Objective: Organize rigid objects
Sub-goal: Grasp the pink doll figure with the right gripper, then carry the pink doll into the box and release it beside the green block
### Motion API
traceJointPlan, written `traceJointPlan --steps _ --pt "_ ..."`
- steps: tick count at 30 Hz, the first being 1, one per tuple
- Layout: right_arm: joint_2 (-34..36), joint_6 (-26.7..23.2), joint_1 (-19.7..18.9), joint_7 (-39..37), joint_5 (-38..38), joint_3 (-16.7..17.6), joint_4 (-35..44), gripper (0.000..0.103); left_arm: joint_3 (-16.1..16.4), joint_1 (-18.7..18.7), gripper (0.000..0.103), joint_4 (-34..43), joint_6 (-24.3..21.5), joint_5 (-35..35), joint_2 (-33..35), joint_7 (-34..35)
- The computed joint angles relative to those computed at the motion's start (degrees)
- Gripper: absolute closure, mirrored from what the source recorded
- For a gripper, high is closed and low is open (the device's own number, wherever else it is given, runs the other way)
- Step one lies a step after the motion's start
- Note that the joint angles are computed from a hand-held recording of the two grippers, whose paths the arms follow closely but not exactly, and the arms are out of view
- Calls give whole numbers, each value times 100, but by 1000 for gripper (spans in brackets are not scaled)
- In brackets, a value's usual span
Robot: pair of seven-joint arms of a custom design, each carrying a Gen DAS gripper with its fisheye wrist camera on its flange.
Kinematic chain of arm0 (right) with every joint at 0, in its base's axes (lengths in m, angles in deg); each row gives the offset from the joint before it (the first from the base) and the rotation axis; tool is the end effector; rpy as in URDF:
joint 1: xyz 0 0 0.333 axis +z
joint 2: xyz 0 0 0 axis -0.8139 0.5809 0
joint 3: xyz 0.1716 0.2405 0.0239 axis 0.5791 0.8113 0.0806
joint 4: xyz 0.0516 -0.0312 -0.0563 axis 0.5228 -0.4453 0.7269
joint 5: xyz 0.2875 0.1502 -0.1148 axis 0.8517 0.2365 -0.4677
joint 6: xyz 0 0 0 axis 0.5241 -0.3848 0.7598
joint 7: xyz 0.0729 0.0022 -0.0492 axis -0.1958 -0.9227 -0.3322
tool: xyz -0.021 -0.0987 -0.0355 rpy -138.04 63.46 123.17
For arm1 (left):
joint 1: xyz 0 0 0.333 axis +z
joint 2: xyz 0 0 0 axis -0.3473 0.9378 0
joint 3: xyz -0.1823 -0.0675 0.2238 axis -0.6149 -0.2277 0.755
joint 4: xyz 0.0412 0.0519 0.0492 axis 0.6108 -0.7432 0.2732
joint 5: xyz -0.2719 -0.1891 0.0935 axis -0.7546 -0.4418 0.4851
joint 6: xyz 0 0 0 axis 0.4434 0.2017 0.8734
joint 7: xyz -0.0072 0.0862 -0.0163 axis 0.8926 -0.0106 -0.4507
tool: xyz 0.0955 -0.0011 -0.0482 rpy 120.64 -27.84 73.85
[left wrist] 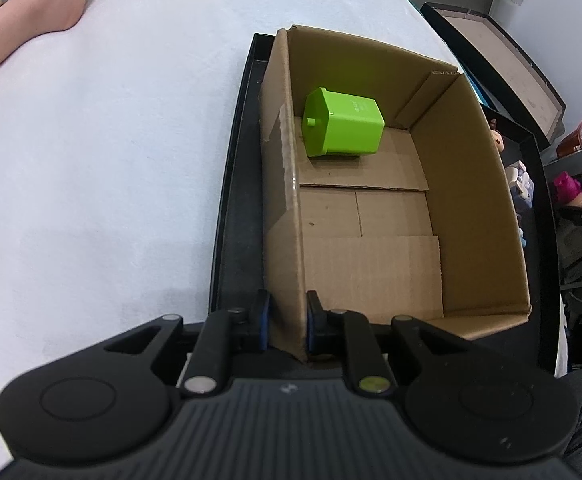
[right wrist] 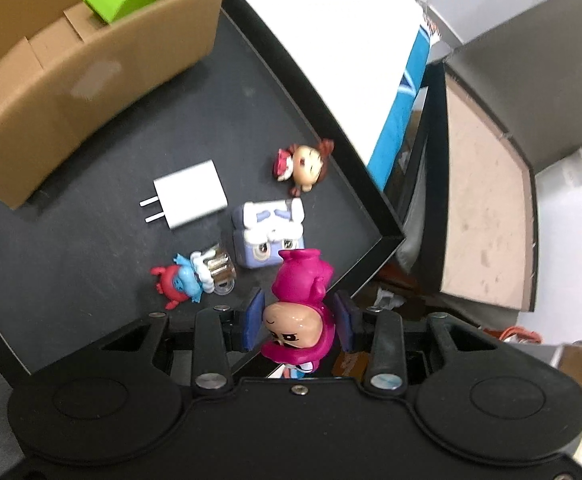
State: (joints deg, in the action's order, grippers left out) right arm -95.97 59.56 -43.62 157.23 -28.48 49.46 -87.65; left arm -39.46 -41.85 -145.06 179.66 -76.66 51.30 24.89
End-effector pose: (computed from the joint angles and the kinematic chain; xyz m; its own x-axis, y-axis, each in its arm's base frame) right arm 0.4380 0.1000 0.4163 0.5741 -0.6895 0.4416 -0.7569 -0.6526 -0.0348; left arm 0.4464 -0.3194 0.3662 -0.1611 -0.9558 0.2458 -0.9670 0.1030 -0.2331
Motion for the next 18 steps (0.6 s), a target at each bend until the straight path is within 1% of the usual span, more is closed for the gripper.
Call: traceJointPlan --steps 5,10,18 --pt "-36 -121 56 -131 13 45 159 66 -23 41 86 -51 46 -133 -24 119" --pt "-39 -172 122 -25 22 106 278 66 -33 49 86 -97 117 -234 -35 186" --pt "-135 -178 393 86 214 265 433 66 -32 76 86 -98 144 -291 -37 323"
